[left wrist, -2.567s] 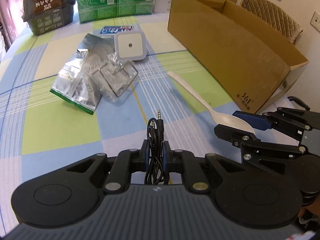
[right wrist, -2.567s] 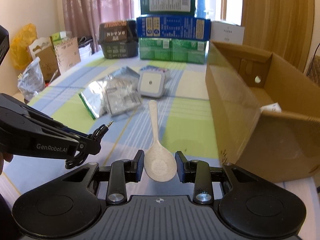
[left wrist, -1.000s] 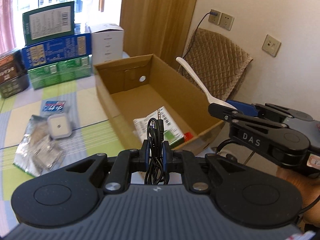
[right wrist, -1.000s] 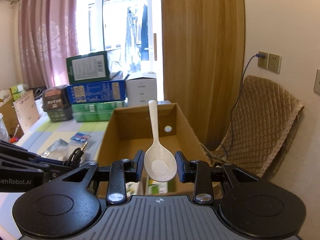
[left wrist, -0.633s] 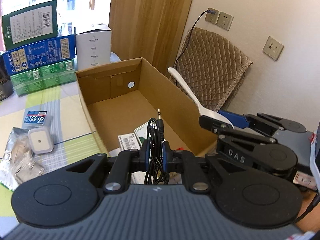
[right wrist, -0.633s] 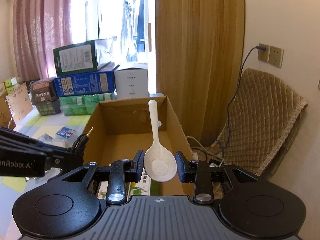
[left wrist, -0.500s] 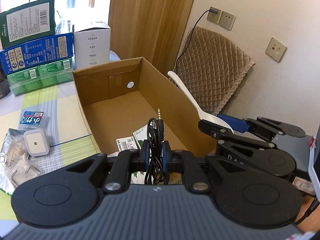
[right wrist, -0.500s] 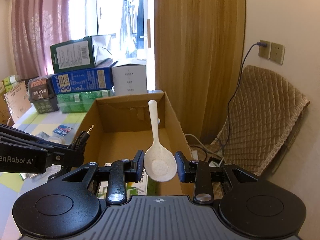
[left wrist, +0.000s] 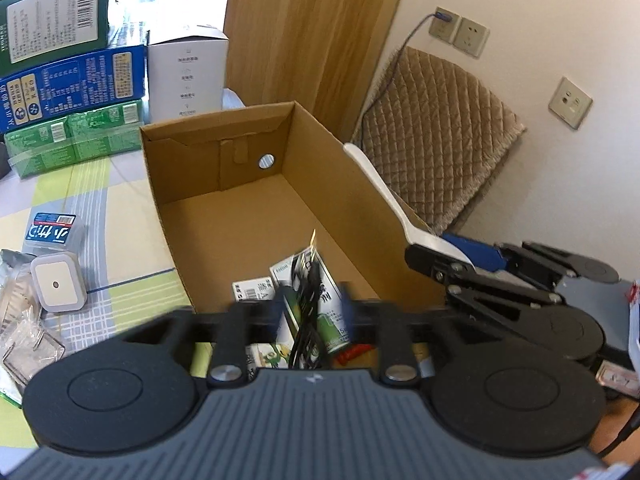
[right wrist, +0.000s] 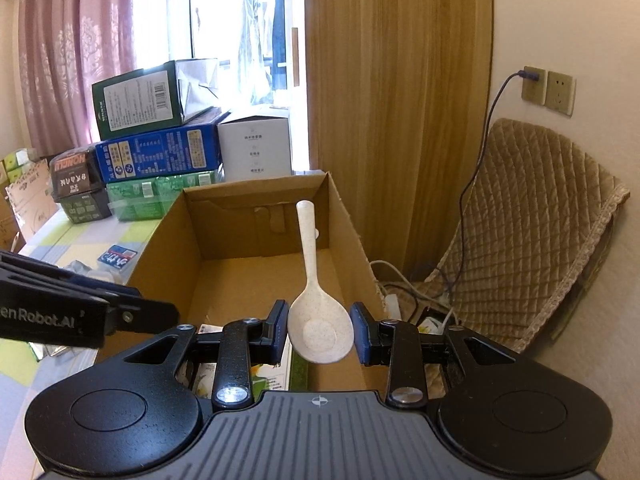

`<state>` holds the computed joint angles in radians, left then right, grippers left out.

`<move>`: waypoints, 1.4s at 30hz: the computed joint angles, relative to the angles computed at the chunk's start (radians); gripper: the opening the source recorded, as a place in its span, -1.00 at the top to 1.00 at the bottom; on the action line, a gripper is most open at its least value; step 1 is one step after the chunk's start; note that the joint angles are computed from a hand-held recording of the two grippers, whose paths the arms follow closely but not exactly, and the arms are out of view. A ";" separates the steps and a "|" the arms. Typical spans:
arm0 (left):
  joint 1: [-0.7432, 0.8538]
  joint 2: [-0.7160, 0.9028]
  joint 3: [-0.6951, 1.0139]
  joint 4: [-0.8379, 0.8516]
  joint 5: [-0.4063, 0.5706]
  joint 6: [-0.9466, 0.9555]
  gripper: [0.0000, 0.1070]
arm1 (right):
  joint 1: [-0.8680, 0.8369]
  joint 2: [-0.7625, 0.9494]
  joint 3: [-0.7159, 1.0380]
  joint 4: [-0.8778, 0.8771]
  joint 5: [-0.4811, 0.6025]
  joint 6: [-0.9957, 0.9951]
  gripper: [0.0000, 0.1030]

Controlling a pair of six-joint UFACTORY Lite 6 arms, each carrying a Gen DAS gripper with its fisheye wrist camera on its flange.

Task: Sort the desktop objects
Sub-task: 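Carry the spoon and cable into the cardboard box and open both grippers, then withdraw both tools from the cardboard box back over the table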

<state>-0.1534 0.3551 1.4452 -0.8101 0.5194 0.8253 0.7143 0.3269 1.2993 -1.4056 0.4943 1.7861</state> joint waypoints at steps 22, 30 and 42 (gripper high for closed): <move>0.110 -0.132 -0.162 -0.060 -0.009 0.128 0.21 | 0.031 -0.089 -0.087 -0.031 0.005 0.083 -0.10; 0.174 -0.238 -0.263 -0.100 0.027 0.196 -0.09 | 0.120 -0.162 -0.117 0.038 0.049 0.079 -0.38; 0.368 -0.469 -0.430 -0.124 0.129 0.303 -0.51 | 0.302 -0.126 0.010 0.220 0.172 -0.035 -0.91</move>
